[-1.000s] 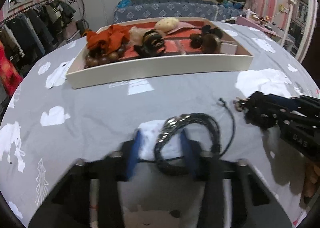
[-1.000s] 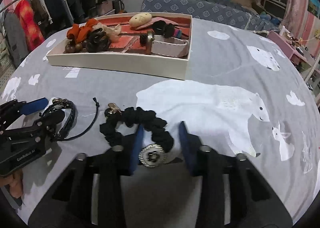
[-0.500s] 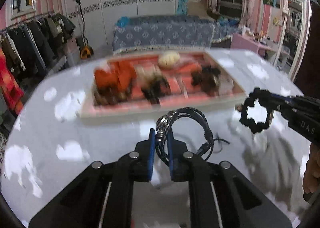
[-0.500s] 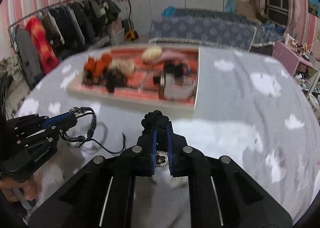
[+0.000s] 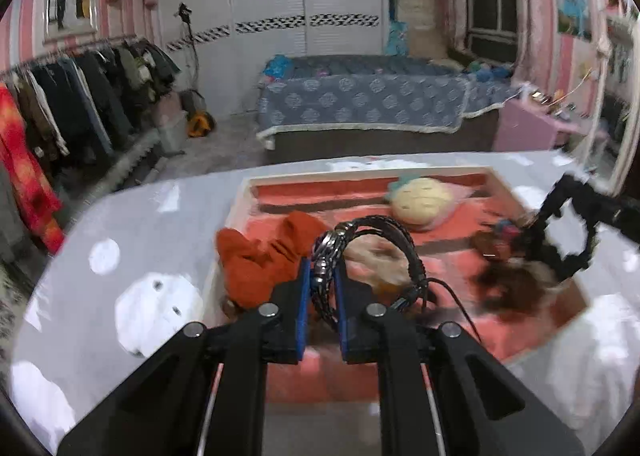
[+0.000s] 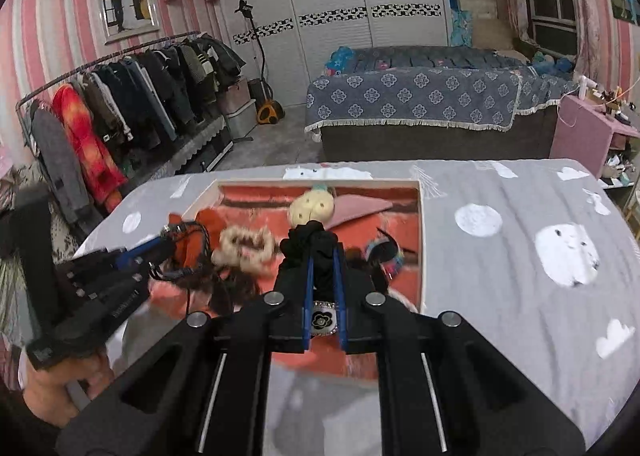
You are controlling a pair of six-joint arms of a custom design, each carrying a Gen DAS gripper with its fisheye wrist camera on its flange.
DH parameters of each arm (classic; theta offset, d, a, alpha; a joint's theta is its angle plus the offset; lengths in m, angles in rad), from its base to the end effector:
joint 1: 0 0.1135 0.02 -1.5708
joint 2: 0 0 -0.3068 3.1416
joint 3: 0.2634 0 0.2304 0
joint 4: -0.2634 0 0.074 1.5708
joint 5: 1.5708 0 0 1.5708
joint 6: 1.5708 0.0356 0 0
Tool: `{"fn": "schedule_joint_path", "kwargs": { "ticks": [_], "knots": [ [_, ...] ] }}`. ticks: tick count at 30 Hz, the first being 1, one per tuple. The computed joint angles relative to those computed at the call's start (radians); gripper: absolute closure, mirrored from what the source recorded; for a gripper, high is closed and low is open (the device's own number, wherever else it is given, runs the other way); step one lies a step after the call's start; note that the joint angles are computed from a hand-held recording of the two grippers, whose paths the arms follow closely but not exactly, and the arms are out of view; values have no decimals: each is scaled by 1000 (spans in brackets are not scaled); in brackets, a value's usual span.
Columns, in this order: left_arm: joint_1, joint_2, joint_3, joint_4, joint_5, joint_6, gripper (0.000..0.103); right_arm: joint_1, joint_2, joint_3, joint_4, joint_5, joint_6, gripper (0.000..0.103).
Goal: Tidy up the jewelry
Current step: 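Carry the leather bracelet with the left tool while the right tool carries the black scrunchie into the tray, then open both tools to release the bracelet and scrunchie in the tray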
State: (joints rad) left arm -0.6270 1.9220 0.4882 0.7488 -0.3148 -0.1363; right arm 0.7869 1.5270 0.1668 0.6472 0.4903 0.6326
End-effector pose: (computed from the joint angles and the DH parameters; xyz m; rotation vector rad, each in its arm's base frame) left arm 0.2485 -0.1664 0.1212 0.3756 2.1850 -0.0649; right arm 0.1471 0.1238 0.1461 0.0807 2.1943 0.2361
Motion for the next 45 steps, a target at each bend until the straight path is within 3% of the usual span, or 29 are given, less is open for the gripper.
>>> {"fn": "schedule_joint_path", "kwargs": {
  "ticks": [5,14,16,17,19,22,24,28,33,35,39,45],
  "knots": [
    [54,79,81,-16,29,-3,91,-126,201,123,59,-65,-79,93],
    [71,172,95,76,-11,-3,89,-151,460,206,154,8,-113,89],
    [68,172,98,70,-32,-10,88,-152,501,187,214,22,-130,83],
    [70,174,100,67,-31,-18,82,-150,508,172,243,27,-138,81],
    [69,176,106,57,-38,-27,78,-135,505,161,256,66,-155,54],
    [73,174,94,73,-44,-35,65,-150,514,135,311,52,-168,51],
    [87,169,69,110,-38,-48,46,-149,525,126,343,63,-174,49],
    [97,161,58,111,-26,-68,44,-144,542,118,396,92,-208,43],
    [60,115,29,95,-53,-86,44,-225,573,74,527,30,-220,38],
    [41,83,17,78,-62,-101,44,-221,567,65,542,36,-232,21],
    [-1,-10,-25,71,-123,-110,26,-153,483,28,515,104,-248,10],
    [-39,-144,-109,38,-164,-147,19,-46,199,20,179,127,-143,5]
  ]
}}
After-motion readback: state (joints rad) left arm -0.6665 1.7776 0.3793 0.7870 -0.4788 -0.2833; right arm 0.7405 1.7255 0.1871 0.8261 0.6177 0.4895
